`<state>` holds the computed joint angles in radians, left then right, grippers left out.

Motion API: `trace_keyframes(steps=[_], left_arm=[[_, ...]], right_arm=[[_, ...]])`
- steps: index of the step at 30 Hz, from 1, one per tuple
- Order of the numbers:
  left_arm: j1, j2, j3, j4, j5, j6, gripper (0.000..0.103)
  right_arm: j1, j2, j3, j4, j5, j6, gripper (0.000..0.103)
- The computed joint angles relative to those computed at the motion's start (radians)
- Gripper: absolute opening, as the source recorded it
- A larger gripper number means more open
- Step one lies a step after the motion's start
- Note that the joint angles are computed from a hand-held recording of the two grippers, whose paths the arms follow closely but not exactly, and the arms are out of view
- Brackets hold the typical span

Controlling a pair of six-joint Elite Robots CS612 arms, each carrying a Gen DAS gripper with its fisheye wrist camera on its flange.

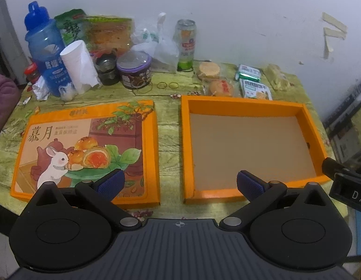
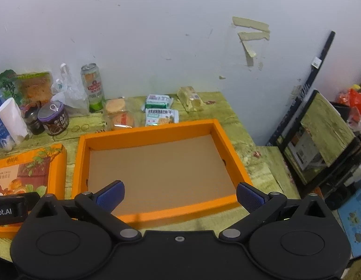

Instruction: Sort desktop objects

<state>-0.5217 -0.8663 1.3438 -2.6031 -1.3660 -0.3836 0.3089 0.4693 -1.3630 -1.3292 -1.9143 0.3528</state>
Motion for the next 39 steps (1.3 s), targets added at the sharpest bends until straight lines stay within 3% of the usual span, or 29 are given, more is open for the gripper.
trace_keyframes(steps=[8,29,33,39], left_arm=[[-0.006,0.015,-0.034,0.029,0.034,-0.039,0.103],[-0.025,0.051,-0.104,0.069,0.071,-0.096,0.103],[-0.031,0.076,-0.134,0.025,0.093,-0.096,0.103],[-0.038,0.127,-0.187,-0.127,0.127,-0.042,0.103]], right_arm=[[-0.02,-0.017,0.042,-0.035,0.049,-0.036,0.103],[-0.046,-0.023,0.065,-0.091,0.087,-0.107,0.103],[-0.065,-0.02,0.074,-0.15,0.118,-0.141,0.103],[-0.103,-0.005,0.093,-0.318,0.195,-0.247,0.103]])
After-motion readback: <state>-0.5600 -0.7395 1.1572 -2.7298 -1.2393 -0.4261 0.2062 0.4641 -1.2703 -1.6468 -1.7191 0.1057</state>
